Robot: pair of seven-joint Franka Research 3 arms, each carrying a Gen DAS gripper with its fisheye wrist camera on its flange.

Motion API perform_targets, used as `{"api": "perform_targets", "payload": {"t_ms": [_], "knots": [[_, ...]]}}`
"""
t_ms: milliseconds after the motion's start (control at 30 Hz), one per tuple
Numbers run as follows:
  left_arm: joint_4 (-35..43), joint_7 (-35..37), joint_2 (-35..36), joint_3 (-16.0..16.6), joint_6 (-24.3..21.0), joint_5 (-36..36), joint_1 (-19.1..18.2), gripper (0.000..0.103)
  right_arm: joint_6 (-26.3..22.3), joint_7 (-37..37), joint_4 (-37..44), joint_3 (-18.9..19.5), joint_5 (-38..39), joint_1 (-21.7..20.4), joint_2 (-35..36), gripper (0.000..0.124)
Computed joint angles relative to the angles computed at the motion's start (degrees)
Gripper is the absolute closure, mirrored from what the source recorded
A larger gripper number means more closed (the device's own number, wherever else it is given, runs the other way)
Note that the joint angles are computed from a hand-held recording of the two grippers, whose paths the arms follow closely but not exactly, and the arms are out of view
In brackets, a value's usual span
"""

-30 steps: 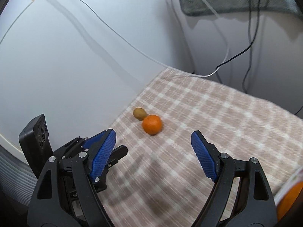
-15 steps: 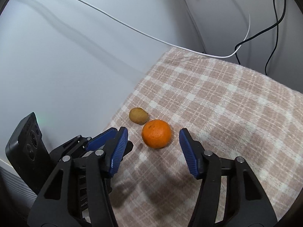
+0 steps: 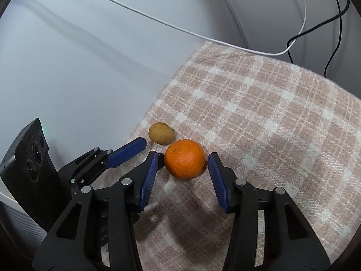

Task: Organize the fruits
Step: 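Close the right gripper on the tangerine while the left gripper closes on the small brown kiwi, then lift the tangerine with the right gripper while the left gripper lifts the kiwi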

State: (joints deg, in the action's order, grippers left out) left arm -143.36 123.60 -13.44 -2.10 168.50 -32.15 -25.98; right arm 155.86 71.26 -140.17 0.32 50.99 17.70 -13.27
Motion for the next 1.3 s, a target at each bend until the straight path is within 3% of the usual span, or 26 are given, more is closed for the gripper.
{"api": "perform_targets", "payload": {"t_ms": [100,267,600,667,900,1300], "knots": [[0.24,0.33,0.36,-0.1,0.17,0.08,0.01,0.071,-0.41,-0.97,0.33,-0.37,1.28,0.1,0.71,0.083],[1.21,1.87,1.35,0.2,-0.49,-1.46,-0.17,0.071,-0.96,-3.24,0.34,-0.89,4.33,-0.13,0.76,0.084],[1.97,0.13,3.35,-2.19,1.3,0.51,1.91,0.071,0.22,-2.42,-2.17,-0.84,3.86,-0.63,-2.19,0.085],[1.94,-0.92,3.62,-2.78,1.91,1.66,2.54,0.078,0.23,-2.39,-2.36,-0.99,3.7,-0.56,-2.4,0.085],[1.52,-3.32,3.92,-3.41,3.73,4.68,2.92,0.079,0.91,-1.06,-2.84,-0.86,2.52,-0.23,-2.98,0.085],[0.07,-0.14,1.47,0.19,3.32,-0.16,-0.99,0.08,2.86,1.4,-5.45,-1.27,-0.05,-0.06,-6.62,0.085]]}}
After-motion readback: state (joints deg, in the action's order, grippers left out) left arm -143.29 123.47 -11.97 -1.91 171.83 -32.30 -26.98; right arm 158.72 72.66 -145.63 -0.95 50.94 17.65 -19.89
